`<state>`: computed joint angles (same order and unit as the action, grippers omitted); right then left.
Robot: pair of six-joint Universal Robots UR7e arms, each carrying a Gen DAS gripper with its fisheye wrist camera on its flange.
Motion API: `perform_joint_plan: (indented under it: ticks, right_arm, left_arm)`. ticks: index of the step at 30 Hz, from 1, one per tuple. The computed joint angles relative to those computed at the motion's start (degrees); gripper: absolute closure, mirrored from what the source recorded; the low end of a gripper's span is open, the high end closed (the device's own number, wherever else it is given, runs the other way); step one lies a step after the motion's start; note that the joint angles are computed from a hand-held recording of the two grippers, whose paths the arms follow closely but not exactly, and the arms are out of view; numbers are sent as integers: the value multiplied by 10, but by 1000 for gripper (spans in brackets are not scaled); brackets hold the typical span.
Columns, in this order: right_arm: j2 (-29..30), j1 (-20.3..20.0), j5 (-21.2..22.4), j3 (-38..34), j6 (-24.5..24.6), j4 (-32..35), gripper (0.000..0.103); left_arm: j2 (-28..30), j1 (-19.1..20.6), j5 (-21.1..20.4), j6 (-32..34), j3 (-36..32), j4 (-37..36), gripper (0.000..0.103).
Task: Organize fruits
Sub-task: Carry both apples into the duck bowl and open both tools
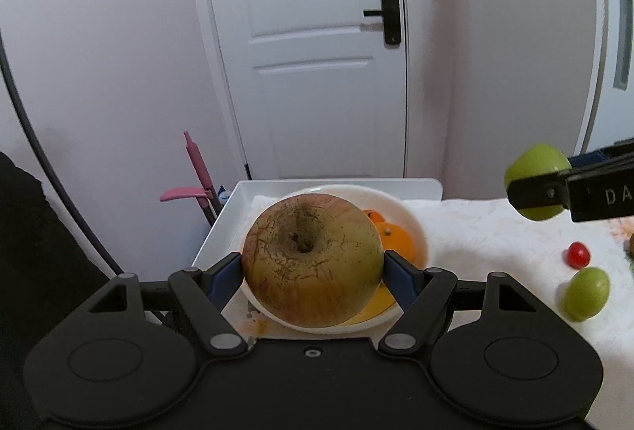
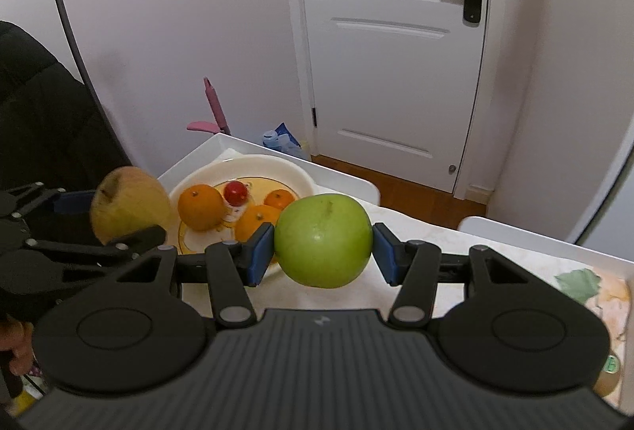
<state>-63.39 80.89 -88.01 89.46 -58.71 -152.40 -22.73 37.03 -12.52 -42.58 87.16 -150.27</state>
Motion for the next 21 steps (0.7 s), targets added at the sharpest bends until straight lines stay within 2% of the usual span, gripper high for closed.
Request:
perform_joint_plan:
  ticks: [10, 16, 21]
  right_arm:
    - [53, 31, -39, -9, 42, -43, 35]
    - [77, 41, -52, -21, 53, -57, 35]
    - [90, 45, -59, -32, 58, -60, 35]
  left_arm:
    - [11, 44, -62, 206, 5, -162, 24]
    - [21, 61, -99, 271, -6, -190, 24]
    - [29, 68, -112, 307, -20, -198, 24]
